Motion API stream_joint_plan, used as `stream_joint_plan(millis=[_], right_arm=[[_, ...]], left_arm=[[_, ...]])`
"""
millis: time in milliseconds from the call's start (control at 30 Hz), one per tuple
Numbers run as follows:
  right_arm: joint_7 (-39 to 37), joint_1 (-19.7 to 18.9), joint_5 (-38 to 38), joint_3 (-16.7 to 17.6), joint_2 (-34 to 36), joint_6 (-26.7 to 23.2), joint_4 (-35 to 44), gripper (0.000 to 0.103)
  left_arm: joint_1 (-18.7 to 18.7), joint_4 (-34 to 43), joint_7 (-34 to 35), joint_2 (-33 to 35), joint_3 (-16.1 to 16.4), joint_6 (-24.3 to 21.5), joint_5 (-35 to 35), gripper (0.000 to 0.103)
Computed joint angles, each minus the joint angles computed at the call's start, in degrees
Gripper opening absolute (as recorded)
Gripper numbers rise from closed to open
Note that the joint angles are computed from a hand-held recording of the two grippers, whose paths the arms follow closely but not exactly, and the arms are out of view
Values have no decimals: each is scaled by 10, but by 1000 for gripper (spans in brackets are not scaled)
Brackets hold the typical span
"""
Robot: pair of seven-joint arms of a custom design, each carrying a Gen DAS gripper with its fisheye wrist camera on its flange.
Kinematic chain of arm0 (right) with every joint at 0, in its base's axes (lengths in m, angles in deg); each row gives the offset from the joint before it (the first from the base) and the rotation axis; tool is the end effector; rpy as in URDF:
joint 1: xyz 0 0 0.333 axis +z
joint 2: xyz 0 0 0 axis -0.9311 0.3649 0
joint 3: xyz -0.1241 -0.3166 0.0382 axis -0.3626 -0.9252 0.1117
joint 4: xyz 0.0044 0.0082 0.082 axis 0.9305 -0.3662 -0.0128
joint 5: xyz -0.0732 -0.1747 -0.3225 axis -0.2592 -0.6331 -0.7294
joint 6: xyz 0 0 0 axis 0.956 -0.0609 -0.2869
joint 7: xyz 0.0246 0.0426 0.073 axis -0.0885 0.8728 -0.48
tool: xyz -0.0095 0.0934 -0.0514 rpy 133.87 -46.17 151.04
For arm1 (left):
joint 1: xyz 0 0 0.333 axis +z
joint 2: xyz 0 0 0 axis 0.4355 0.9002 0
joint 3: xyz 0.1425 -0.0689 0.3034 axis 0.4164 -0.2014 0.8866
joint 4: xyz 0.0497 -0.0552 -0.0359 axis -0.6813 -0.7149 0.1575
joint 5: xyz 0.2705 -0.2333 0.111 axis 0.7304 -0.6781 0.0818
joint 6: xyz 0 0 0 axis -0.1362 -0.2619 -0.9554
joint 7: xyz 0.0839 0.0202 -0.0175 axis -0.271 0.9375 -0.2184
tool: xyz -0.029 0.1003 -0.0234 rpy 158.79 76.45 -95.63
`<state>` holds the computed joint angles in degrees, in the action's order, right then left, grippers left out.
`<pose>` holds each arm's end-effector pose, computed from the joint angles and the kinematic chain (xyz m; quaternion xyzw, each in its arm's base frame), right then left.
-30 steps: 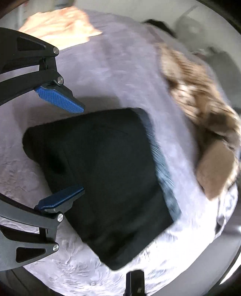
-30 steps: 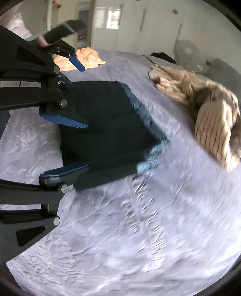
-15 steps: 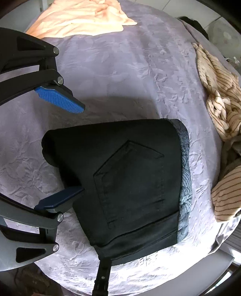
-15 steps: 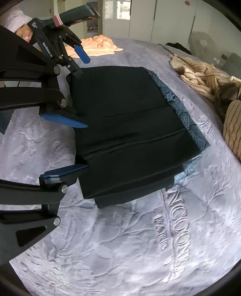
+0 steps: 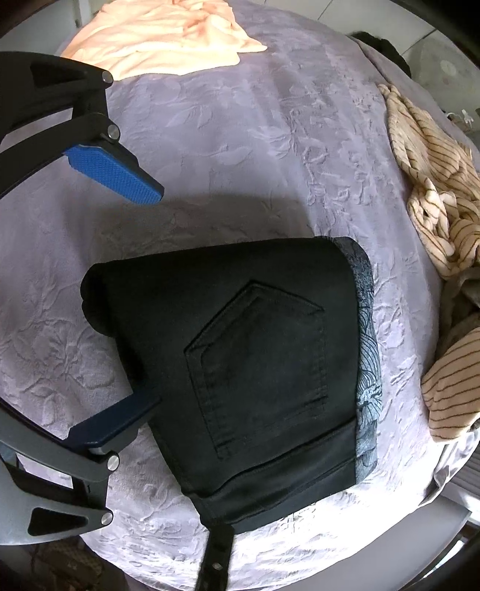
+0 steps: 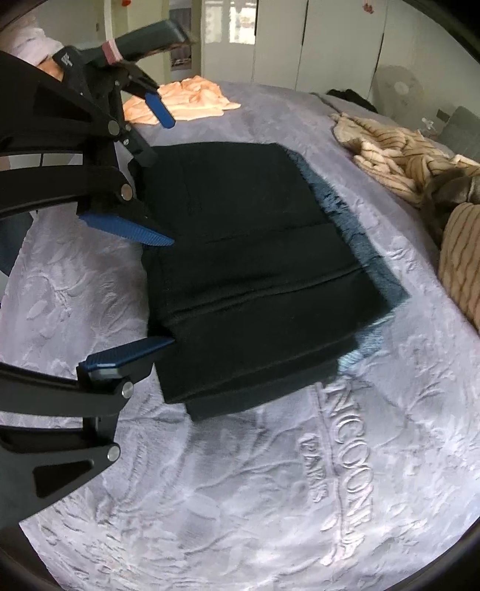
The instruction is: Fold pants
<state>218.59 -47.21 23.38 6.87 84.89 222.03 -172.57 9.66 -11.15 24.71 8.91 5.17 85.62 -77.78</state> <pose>0.5036 0.2619 0.4917 -0.3592 0.9140 0.0194 0.1877 0.6699 -0.3315 0.4539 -0.3649 0.9249 -0.1005 0.0361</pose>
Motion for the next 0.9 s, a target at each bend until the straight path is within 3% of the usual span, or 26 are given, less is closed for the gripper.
stream_joint_plan(millis=[167, 500, 533, 633, 900], right_arm=[[-8, -11, -26, -8, -3, -10, 8, 64], [-114, -51, 30, -38, 45, -5, 35, 64], [-120, -53, 39, -39, 46, 1, 32, 63], [-127, -48, 29, -39, 47, -19, 33, 43], [-96, -43, 53, -30, 8, 51, -40, 42]], left_arm=[[-3, 30, -13, 18, 5, -23, 2, 102], [-12, 132, -43, 74, 18, -78, 5, 102], [-12, 139, -45, 78, 19, -81, 6, 102], [-14, 170, -48, 97, 18, -102, 2, 102], [-29, 212, -37, 120, 20, -124, 8, 102]])
